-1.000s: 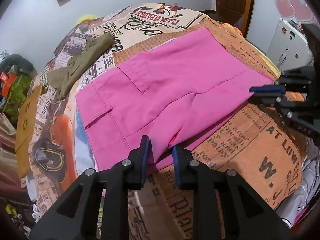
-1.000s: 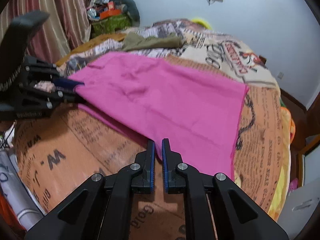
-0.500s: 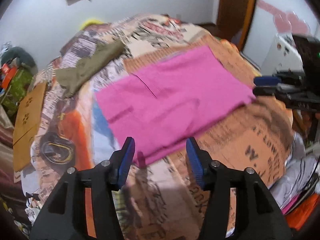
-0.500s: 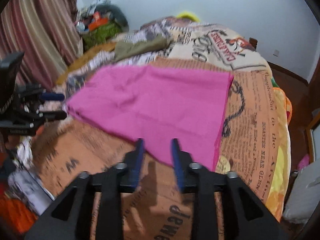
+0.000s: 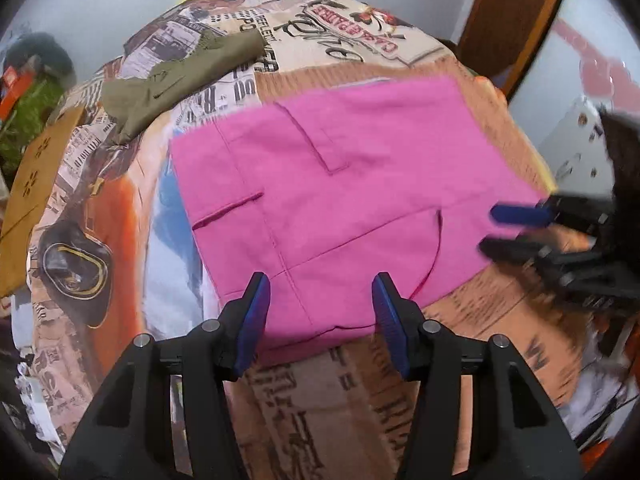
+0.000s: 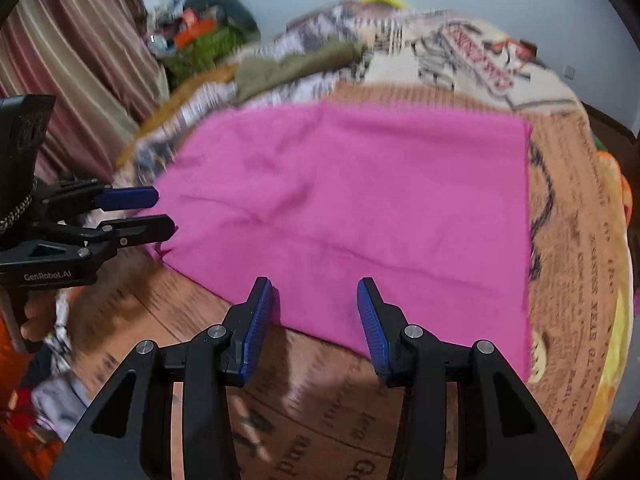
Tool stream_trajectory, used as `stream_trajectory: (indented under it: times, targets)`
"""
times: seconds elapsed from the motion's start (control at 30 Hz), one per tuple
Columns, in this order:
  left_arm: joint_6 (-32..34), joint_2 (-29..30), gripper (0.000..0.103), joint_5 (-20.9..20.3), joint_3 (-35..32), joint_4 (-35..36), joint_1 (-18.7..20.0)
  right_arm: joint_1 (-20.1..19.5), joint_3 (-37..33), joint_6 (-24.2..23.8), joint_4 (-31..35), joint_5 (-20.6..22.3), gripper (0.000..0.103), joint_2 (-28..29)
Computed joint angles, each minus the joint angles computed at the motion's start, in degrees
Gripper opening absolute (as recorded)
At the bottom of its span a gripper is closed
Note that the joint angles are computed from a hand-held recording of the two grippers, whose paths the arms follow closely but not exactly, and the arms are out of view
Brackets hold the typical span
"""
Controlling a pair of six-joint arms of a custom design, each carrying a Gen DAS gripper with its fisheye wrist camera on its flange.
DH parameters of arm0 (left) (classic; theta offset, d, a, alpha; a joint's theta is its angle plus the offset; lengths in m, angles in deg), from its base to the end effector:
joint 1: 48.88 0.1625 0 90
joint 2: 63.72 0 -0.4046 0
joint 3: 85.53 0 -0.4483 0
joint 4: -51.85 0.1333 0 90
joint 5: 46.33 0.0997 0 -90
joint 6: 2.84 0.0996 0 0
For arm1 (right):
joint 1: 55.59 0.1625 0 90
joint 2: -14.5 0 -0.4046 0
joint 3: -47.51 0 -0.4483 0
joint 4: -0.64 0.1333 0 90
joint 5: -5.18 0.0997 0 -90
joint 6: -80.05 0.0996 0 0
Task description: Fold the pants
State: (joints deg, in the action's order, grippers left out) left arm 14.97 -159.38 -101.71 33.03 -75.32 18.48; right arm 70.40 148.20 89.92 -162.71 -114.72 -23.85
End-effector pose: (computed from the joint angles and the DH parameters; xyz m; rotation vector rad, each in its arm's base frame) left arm -0.0133 -0.5252 0.3358 0.7812 2.4055 -0.3493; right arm 0.4436 -0.4685 -0.0492 0.5400 -2.6338 0.5182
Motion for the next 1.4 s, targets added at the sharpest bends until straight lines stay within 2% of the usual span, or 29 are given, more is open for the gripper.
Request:
stream_trajectory:
  times: [0.1, 0.27, 0.47, 0.53, 0.57, 0.63, 0.73, 0.8, 0.93, 1.1, 1.27, 1.4]
  targets:
    - [0.6, -1.5, 0.055, -0.6, 0.9, -0.5, 0.4, -0.2, 2.8, -1.7, -1.9, -0.5, 0.04, -1.6]
    - [0.9, -2.3, 0.056, 0.0, 1.6, -0.7, 0.4, -1.8, 7.0, 1.4, -3.7, -1.5, 0.041, -4.7]
    - [0.5, -2.9, 0.058, 0.3, 2.0, -1.1, 0.6, -2.3, 10.0, 4.1, -5.2, -5.6, 0.039, -6.7]
    - [0.3, -3.2, 0.059, 0.5, 2.1, -1.0, 0.6, -1.7, 10.0, 4.9, -3.8, -9.2, 0.039, -6.6]
    - [0.1, -3.3, 0.064, 1.0, 2.3, -0.9, 0.6, -1.8, 10.2, 5.1, -3.7, -9.7, 0.04, -6.8]
    - [-1.0, -3.3, 0.071, 1.9, 2.0, 0.3, 1.0, -2.2, 11.0, 6.4, -3.3, -10.0, 0.04, -7.6]
    - [-2.3, -4.0, 0.071, -0.5, 1.2, 1.3, 2.8, -2.6, 12.1, 8.4, -3.1, -10.1, 0.04, -8.6]
    - [-2.9, -4.5, 0.071, 1.8, 1.6, 0.3, 2.8, -2.5, 12.7, 9.0, -3.2, -10.2, 0.04, -9.0]
    - [-4.2, -4.8, 0.071, 1.4, 0.8, 1.4, 3.6, -2.3, 12.4, 9.7, -2.2, -10.7, 0.042, -8.9]
    - [-2.8, -6.0, 0.07, 4.7, 1.2, 0.0, 2.1, -2.3, 11.7, 11.1, 0.4, -10.4, 0.042, -9.6]
    - [-2.9, -5.9, 0.07, 3.1, -1.0, -2.6, 1.4, -1.8, 10.7, 9.9, 0.0, -11.0, 0.042, -9.7]
    - [-1.7, -3.0, 0.07, 3.5, -3.6, -6.2, 0.9, -1.4, 9.1, 7.5, -2.1, -11.4, 0.042, -9.3]
